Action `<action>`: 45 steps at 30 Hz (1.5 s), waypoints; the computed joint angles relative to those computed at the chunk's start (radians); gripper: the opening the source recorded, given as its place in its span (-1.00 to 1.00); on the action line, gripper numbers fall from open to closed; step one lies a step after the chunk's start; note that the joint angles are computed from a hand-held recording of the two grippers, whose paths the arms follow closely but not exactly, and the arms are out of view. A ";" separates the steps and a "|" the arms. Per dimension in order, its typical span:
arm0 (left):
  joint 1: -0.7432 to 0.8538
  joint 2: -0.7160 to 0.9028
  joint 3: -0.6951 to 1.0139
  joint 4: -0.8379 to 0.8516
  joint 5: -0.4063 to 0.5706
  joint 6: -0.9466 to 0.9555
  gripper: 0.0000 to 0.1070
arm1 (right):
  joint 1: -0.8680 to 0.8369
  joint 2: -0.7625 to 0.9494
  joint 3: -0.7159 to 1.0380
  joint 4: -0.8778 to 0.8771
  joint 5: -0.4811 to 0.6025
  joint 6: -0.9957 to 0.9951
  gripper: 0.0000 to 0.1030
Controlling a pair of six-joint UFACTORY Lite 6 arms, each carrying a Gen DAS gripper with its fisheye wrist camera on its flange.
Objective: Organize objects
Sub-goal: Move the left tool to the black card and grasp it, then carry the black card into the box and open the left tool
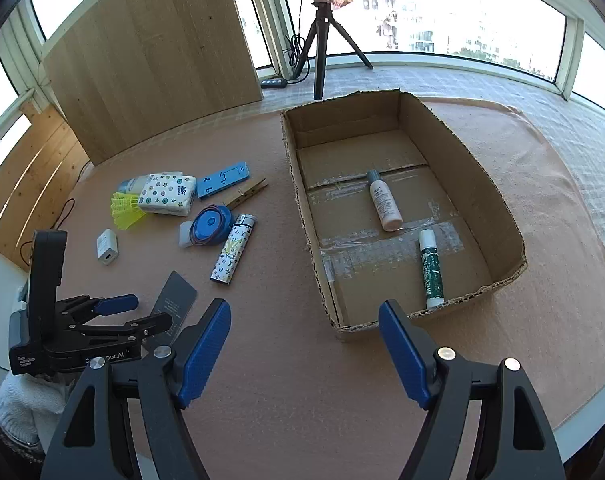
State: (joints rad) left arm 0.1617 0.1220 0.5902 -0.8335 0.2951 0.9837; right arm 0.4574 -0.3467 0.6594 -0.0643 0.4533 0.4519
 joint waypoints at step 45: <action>-0.152 -0.283 -0.014 0.359 0.067 -0.452 -0.01 | -0.237 -0.113 -0.118 0.207 0.017 -0.277 0.41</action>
